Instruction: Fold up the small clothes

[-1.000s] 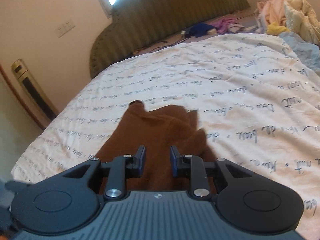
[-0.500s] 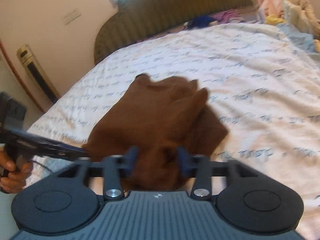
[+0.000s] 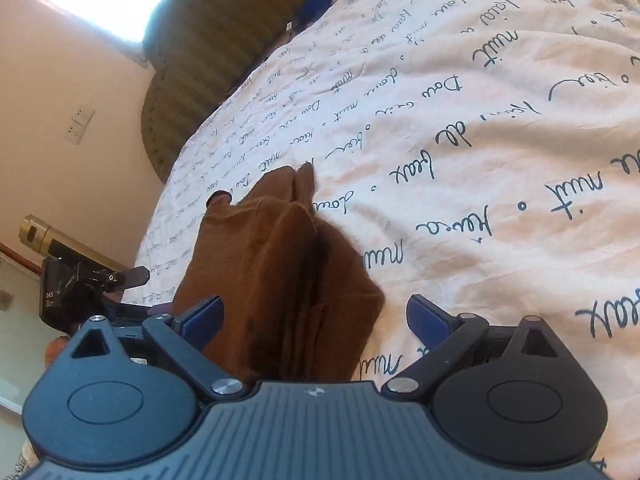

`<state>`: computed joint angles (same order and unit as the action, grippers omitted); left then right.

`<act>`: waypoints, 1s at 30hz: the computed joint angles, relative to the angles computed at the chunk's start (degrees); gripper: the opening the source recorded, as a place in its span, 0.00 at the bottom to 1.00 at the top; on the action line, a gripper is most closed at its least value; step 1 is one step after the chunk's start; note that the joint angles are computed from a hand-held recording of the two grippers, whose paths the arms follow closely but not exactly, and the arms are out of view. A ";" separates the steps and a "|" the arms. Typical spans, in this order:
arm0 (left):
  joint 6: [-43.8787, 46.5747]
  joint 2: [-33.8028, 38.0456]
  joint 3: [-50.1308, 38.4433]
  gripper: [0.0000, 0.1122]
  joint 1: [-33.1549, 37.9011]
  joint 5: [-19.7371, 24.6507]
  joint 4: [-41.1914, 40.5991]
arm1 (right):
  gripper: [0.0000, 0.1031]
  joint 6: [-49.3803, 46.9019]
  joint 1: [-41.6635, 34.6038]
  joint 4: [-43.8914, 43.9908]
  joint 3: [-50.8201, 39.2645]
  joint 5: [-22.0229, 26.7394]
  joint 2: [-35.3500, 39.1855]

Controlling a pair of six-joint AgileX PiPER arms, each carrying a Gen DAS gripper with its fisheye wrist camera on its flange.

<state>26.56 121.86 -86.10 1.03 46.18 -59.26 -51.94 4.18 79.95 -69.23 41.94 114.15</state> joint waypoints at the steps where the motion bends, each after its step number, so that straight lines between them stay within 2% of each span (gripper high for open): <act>1: -0.06 0.90 -0.65 0.91 -0.43 0.36 -0.15 | 0.96 0.72 -0.04 -0.22 -0.89 0.94 0.98; 3: -1.14 1.82 -1.29 0.91 -1.68 -0.55 1.71 | 0.97 0.53 0.45 -0.04 -1.61 1.35 1.81; 7: -3.57 1.37 -0.78 0.91 -4.55 -5.65 5.29 | 0.97 1.14 2.87 -1.64 -3.26 -0.43 2.39; 14: -16.82 -1.57 2.26 0.90 -12.46 -18.32 22.76 | 0.97 1.23 7.68 -3.10 -4.73 -5.48 3.15; 18: -26.26 -1.23 1.15 0.86 -15.49 -20.53 33.55 | 0.96 -1.24 9.37 -1.81 -3.66 -8.05 2.49; 20: -29.50 -1.37 0.91 0.76 -16.20 -20.85 37.24 | 0.78 -2.61 10.08 -1.14 -3.14 -8.62 2.10; 21: -30.77 -1.51 0.88 0.72 -16.40 -20.72 38.88 | 0.54 -1.01 10.82 -2.92 -3.39 -9.67 2.02; 22: -31.05 -1.74 1.04 0.66 -16.45 -20.70 39.61 | 0.42 0.25 11.10 -3.74 -3.53 -10.12 2.05; 24: -29.47 -2.23 1.42 0.58 -16.12 -20.23 39.06 | 0.38 0.50 11.05 -3.13 -4.32 -9.01 2.78; 26: -27.56 -2.59 1.58 0.44 -15.53 -19.75 37.55 | 0.33 1.44 12.01 -4.63 -4.28 -10.59 2.09; 28: -26.74 -3.12 1.95 0.34 -15.35 -19.82 37.30 | 0.27 3.26 12.70 -6.55 -4.66 -11.59 1.49; 30: -26.56 -3.77 2.52 0.29 -15.44 -20.37 38.19 | 0.26 5.56 13.41 -9.11 -5.32 -12.45 1.00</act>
